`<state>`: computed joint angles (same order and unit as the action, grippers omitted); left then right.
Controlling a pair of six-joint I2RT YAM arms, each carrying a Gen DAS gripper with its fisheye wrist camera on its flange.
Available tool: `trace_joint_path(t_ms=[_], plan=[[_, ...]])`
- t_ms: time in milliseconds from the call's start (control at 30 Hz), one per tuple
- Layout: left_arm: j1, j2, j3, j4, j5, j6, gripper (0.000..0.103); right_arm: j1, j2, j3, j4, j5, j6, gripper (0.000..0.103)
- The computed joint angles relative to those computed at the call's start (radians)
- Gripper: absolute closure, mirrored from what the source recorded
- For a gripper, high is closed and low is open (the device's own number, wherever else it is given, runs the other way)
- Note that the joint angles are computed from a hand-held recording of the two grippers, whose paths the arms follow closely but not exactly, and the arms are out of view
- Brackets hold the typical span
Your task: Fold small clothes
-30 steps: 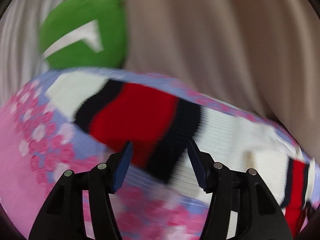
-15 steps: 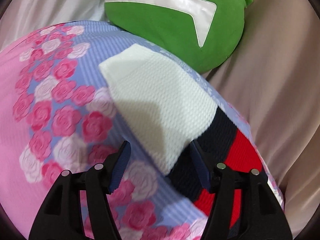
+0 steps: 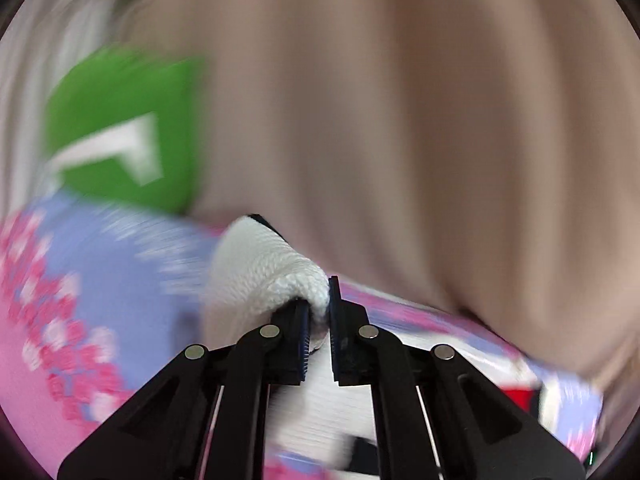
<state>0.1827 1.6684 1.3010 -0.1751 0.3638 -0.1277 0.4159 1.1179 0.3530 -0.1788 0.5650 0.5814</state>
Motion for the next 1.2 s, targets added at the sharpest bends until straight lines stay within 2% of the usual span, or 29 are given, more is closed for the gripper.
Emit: trace_joint_path(t_ms=[100,167,233,300,333,433,467,533,633,733,800,867,967,1033,1067,1100,1133,1200], plan=[[-0.270,-0.088,-0.065,-0.017,-0.125,0.054,0.096,0.006,-0.005,-0.003,0.005,-0.003,0.010,0.087],[-0.459,-0.067,-0.094,-0.007,-0.241,0.074,0.095,-0.003,-0.025,-0.012,0.011,-0.021,0.003,0.086],[-0.590,0.006,-0.100,0.007,-0.305,0.069,0.092,-0.029,-0.061,-0.031,0.026,-0.061,-0.013,0.083],[-0.675,0.113,-0.091,0.015,-0.318,0.038,0.080,-0.068,-0.117,-0.059,0.046,-0.119,-0.031,0.079],[-0.698,0.130,-0.107,0.023,-0.323,0.018,0.065,-0.091,-0.149,-0.074,0.056,-0.154,-0.041,0.077],[-0.670,0.122,-0.235,0.130,-0.228,-0.024,0.056,-0.128,-0.259,-0.116,0.061,-0.204,-0.043,0.056],[-0.643,0.086,-0.281,0.152,-0.186,-0.034,0.044,-0.116,-0.290,-0.120,0.047,-0.182,-0.035,0.050],[-0.584,0.003,-0.368,0.185,-0.140,-0.048,0.032,-0.066,-0.297,-0.097,0.016,-0.131,-0.033,0.050],[-0.441,-0.094,-0.450,0.204,-0.081,-0.047,0.029,0.083,-0.219,-0.003,-0.011,-0.041,-0.033,0.050],[-0.305,-0.087,-0.436,0.174,-0.062,-0.039,0.029,0.232,-0.004,0.153,0.024,0.012,-0.060,0.046],[-0.240,-0.027,-0.388,0.134,-0.052,-0.060,0.029,0.296,0.198,0.298,0.043,0.040,-0.131,0.042],[-0.201,0.032,-0.351,0.111,-0.026,-0.084,0.030,0.332,0.399,0.456,0.036,0.085,-0.211,0.040],[-0.186,0.075,-0.317,0.089,-0.010,-0.073,0.035,0.330,0.612,0.640,-0.007,0.117,-0.286,0.040],[-0.186,0.069,-0.320,0.093,-0.007,-0.064,0.035,0.312,0.693,0.714,-0.032,0.121,-0.320,0.043],[-0.192,0.070,-0.317,0.092,-0.015,-0.060,0.035,0.292,0.706,0.732,-0.038,0.092,-0.328,0.058],[-0.191,0.078,-0.305,0.083,-0.014,-0.053,0.035,0.269,0.694,0.734,-0.043,0.058,-0.308,0.089],[-0.176,0.094,-0.286,0.069,-0.003,-0.038,0.035,0.244,0.654,0.714,-0.035,0.021,-0.272,0.091],[-0.164,0.108,-0.275,0.069,0.016,-0.038,0.037,0.170,0.490,0.580,0.056,-0.077,-0.180,0.092]])
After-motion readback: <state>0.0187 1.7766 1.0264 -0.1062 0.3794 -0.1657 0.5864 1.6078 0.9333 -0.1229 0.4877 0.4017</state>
